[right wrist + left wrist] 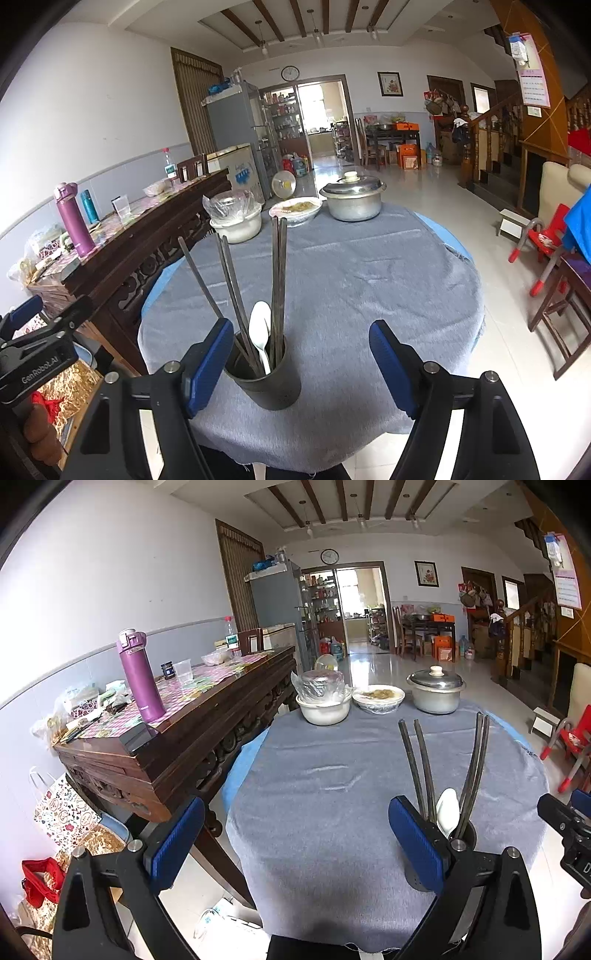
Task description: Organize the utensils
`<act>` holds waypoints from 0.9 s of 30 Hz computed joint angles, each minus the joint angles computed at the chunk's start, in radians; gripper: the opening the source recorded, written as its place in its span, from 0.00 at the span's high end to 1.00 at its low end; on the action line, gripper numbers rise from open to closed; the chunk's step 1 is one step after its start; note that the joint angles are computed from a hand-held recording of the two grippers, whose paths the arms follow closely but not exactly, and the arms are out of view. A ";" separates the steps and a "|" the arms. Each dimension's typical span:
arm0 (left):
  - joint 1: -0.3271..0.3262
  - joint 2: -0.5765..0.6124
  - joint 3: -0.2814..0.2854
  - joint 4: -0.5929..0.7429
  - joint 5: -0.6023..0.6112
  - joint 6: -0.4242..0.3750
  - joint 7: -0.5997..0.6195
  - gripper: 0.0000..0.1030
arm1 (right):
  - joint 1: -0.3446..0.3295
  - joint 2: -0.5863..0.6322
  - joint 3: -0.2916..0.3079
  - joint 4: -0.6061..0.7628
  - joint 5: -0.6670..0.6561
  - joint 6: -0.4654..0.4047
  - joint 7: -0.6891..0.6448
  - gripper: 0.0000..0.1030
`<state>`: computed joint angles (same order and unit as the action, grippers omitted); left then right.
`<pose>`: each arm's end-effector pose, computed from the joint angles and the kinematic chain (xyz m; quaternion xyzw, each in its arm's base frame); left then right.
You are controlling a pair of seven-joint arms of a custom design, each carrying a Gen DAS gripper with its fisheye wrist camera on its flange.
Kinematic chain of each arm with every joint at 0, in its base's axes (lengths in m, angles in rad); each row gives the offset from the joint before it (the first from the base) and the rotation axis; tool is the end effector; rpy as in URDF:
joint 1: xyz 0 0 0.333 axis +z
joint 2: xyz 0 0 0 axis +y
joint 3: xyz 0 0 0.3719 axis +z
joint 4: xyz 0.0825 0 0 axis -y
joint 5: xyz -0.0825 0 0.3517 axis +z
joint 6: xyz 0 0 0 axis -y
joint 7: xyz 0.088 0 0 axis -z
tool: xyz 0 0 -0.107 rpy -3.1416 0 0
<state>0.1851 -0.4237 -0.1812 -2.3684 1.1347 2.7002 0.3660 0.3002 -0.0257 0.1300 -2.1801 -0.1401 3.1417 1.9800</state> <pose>0.4128 -0.0435 0.6129 -0.6929 0.5063 -0.2088 0.4690 0.4937 0.2410 0.5956 -0.6713 0.5700 -0.2013 0.4289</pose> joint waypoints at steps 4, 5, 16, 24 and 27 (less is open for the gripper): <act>0.000 -0.017 0.005 -0.012 -0.004 0.003 -0.003 0.03 | -0.007 -0.004 0.007 0.003 -0.061 -0.014 0.052 0.23; 0.001 -0.023 0.006 -0.015 -0.004 0.006 -0.003 0.03 | -0.011 -0.008 0.011 0.001 -0.086 -0.014 0.073 0.23; 0.017 -0.077 0.004 -0.050 -0.016 0.032 0.003 0.03 | -0.071 -0.044 0.067 -0.010 -0.237 -0.026 0.209 0.23; 0.036 -0.094 -0.006 -0.058 -0.024 0.051 0.009 0.03 | -0.092 -0.054 0.090 -0.008 -0.296 -0.048 0.259 0.23; 0.039 -0.095 -0.008 -0.059 -0.030 0.053 0.014 0.03 | -0.099 -0.052 0.095 0.000 -0.339 -0.060 0.295 0.23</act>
<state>0.2240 -0.5188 -0.1892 -2.4278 1.1044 2.7532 0.3797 0.2015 -0.0776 0.2252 -2.1798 -0.4794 3.0813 2.2753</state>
